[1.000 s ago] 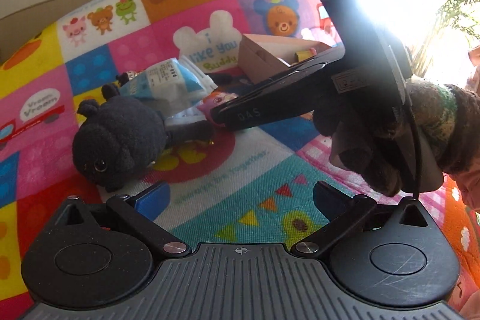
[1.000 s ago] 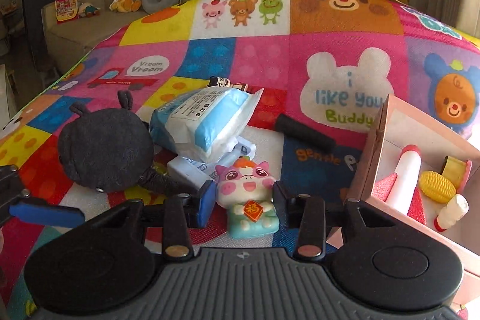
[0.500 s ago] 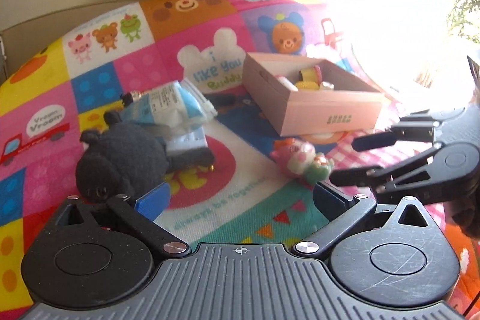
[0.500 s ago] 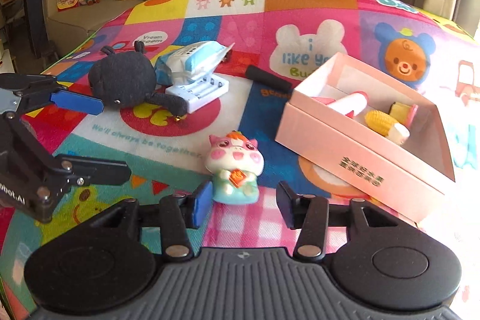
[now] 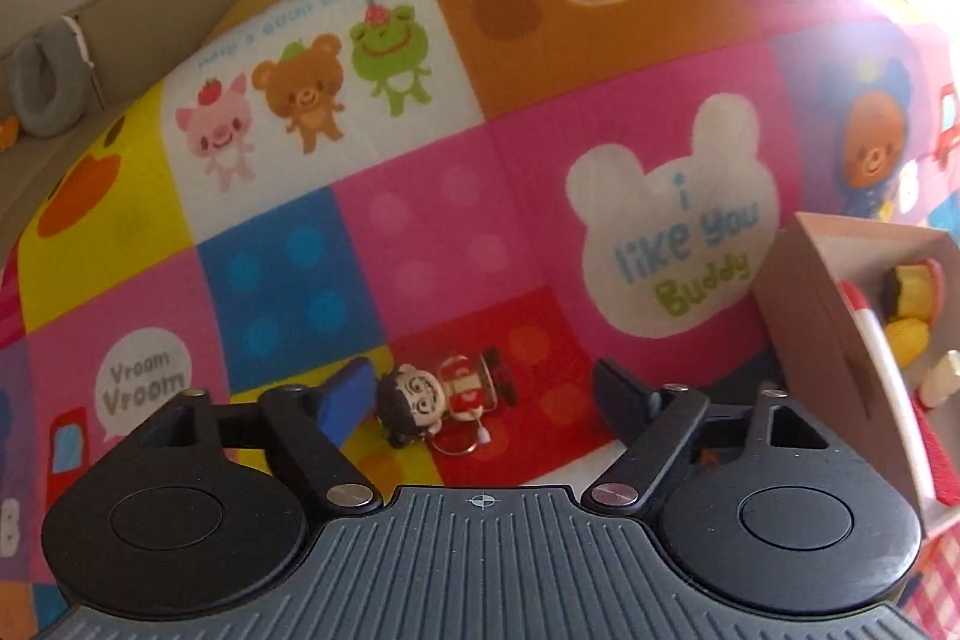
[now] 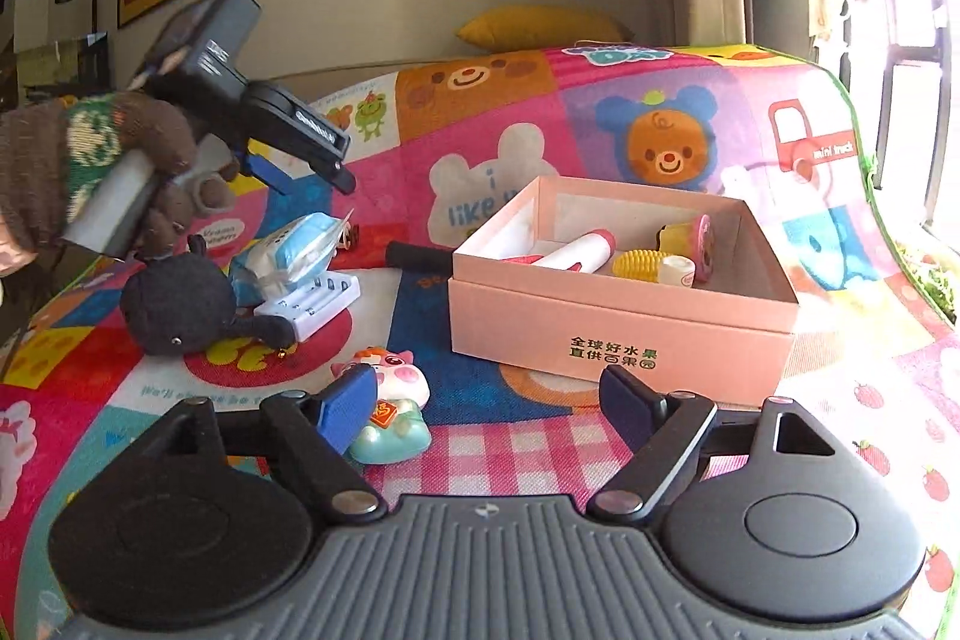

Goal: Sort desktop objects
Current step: 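Reach the right tool to the white cow figurine while the left reaches the red-clothed doll, then grasp the red-clothed doll with the left tool while the right grasps the cow figurine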

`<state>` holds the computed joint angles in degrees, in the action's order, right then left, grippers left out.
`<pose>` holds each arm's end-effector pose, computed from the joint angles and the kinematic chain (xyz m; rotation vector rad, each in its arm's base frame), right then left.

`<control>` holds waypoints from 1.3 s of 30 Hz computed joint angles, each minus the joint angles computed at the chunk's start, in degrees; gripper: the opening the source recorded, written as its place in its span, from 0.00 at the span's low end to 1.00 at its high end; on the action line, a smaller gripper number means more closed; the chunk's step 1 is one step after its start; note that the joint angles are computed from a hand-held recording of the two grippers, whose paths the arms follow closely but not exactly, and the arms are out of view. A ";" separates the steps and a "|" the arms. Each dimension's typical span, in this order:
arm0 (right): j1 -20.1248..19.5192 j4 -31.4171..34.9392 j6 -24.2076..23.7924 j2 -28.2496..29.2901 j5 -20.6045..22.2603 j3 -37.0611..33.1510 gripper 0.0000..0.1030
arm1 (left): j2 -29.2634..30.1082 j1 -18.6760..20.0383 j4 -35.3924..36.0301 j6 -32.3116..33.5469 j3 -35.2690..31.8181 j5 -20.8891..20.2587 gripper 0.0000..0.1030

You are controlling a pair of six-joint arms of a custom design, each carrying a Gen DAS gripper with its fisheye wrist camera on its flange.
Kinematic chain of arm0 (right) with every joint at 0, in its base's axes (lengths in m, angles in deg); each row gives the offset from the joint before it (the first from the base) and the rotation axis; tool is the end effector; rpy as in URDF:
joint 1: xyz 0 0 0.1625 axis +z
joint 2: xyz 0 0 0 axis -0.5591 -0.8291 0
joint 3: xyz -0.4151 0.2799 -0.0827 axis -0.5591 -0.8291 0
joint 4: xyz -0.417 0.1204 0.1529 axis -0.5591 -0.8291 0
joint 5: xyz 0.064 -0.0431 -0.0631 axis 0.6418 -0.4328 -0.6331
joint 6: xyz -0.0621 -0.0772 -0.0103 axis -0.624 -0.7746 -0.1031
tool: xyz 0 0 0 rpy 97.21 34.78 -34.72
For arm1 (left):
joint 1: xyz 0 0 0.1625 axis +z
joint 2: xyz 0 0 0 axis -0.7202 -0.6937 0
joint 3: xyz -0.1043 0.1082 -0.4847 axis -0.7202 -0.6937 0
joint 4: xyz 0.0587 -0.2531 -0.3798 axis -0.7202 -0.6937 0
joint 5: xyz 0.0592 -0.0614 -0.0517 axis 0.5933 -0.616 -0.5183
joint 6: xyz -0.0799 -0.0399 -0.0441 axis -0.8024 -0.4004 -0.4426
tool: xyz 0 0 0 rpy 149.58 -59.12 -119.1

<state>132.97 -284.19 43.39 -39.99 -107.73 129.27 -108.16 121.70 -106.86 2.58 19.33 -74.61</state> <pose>0.2287 -0.7057 0.0333 0.9650 -2.2800 1.1508 -0.0260 -0.9297 0.2517 0.2715 2.1689 -0.8769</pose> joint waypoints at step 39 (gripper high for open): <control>-1.24 1.37 11.61 0.83 -3.94 -2.17 0.97 | -18.10 -3.10 -30.40 6.63 47.77 -22.47 0.93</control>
<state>131.73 -282.82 55.00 -39.16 -111.67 127.10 -126.26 118.60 -137.25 9.21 67.10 -97.08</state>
